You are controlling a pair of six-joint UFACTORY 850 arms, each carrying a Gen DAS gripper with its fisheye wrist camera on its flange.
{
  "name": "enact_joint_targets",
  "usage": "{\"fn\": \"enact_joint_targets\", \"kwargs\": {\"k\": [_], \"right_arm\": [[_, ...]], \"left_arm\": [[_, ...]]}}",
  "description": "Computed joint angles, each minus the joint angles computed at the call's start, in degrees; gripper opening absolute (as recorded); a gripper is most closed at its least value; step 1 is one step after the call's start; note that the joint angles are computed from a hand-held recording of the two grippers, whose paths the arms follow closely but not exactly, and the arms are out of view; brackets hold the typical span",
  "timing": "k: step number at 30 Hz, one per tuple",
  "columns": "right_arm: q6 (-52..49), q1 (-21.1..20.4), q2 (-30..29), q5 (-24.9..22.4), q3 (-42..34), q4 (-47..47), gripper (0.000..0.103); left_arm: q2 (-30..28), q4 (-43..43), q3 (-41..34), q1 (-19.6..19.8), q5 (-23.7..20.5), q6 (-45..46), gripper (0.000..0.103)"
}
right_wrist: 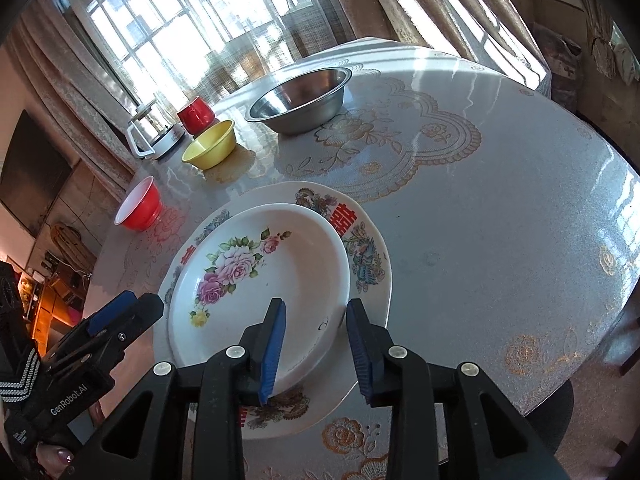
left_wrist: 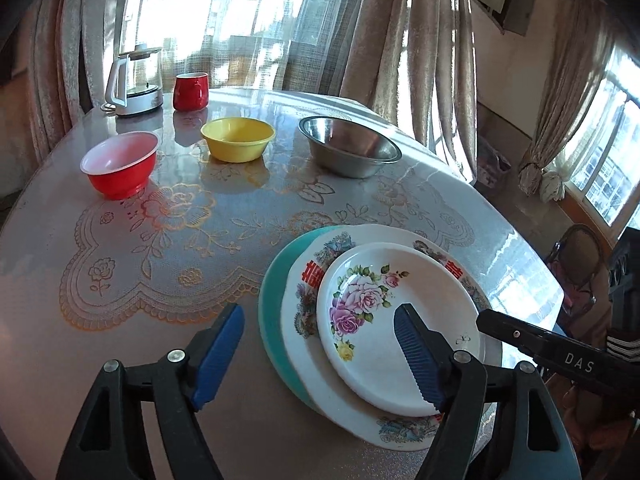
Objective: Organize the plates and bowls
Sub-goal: 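Open the right gripper and release the rose plate, then move the right gripper to the steel bowl rim and close on it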
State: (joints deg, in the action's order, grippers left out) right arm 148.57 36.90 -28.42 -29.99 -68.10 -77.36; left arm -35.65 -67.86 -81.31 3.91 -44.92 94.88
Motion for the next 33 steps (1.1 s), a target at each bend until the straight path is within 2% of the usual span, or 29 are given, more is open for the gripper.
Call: {"fn": "enact_joint_targets", "kwargs": {"k": [4,9,13,17,24,28,33], "right_arm": [[1.95,0.06,1.26,-2.16,0.72,-2.68,0.033],[-2.77,-1.30,1.09,-2.30,-0.58,-0.37,0.035],[-6.80,-2.93,0.52,-3.19,-1.87,2.10,0.042],[-10.07,-5.91,0.05,-1.48,-2.92,3.14,0.044],[-12.43,-12.11,-1.16,2.67,-6.13,0.29,0.060],[-23.86,-15.44,-4.66,2.02,-12.33,9.00,0.061],[-32.13,-19.08,-9.14,4.37,-18.46,15.51,0.061]], "left_arm": [[-1.42,0.57,-2.44,-0.21,1.28,-3.09,0.082],[-2.86,1.59,-4.52,-1.30,6.24,-5.73,0.090],[-4.79,5.94,-7.43,-2.69,10.41,-11.97,0.095],[-7.70,12.12,-12.13,-3.90,11.03,-20.04,0.095],[-11.80,19.66,-18.82,-5.28,10.85,-30.30,0.095],[-14.22,22.82,-23.49,-6.05,9.71,-34.32,0.095],[-16.50,25.04,-28.45,-6.87,9.26,-37.33,0.095]]}}
